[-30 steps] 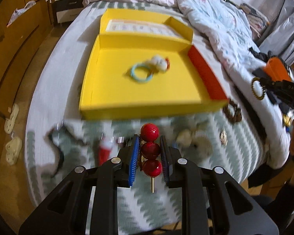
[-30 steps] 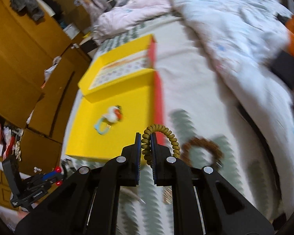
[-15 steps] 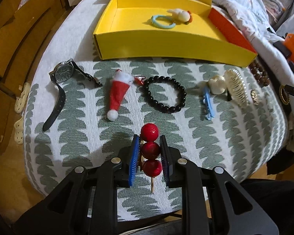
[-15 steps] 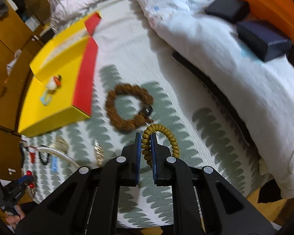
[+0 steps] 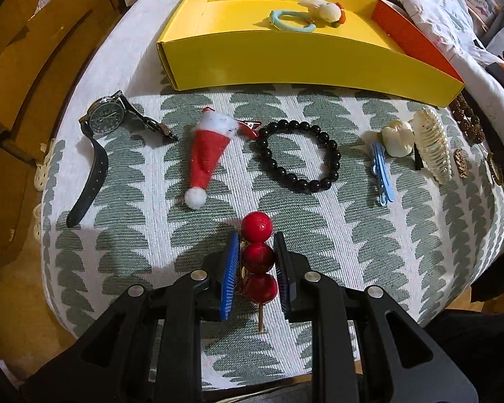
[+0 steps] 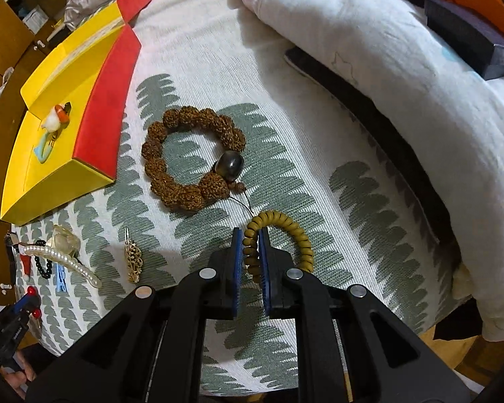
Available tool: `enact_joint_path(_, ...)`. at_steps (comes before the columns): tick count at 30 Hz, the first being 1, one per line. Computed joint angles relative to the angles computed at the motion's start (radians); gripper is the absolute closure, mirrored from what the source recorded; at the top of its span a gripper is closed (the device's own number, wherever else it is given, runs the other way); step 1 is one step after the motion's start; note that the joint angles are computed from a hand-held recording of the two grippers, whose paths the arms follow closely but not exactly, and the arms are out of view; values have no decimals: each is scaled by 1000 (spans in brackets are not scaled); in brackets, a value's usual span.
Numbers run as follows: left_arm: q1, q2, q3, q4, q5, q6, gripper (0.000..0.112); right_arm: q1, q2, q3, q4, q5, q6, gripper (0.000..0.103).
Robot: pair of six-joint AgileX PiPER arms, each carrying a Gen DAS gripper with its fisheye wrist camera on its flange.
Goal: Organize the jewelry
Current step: 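Lower the red bead stick and coiled hair tie onto the bedspread and open both grippers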
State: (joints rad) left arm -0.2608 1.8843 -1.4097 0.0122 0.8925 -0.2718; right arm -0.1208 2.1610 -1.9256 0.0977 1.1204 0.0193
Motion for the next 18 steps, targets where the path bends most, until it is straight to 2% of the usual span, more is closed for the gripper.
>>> enact_joint_path(5,-3,-4,0,2,4,-8,90,0,9,-22,-7,11,8,89)
enact_joint_path(6,-6,-1,-7,3,7,-9,90,0,8,-24,-7,12,9,86)
enact_joint_path(12,-12,-10,-13,0,17,-10,90,14,-10,-18,-47,6,29,82)
enact_joint_path(14,-10,-16,-13,1,18,-11,89,24,-26,-5,-74,-9,42,77)
enact_joint_path(16,-5,-25,-12,-9,17,-3,85,33,-52,17,-85,-34,41,62)
enact_joint_path(18,-1,-44,-7,-8,12,-1,79,40,-77,38,-79,-61,32,52)
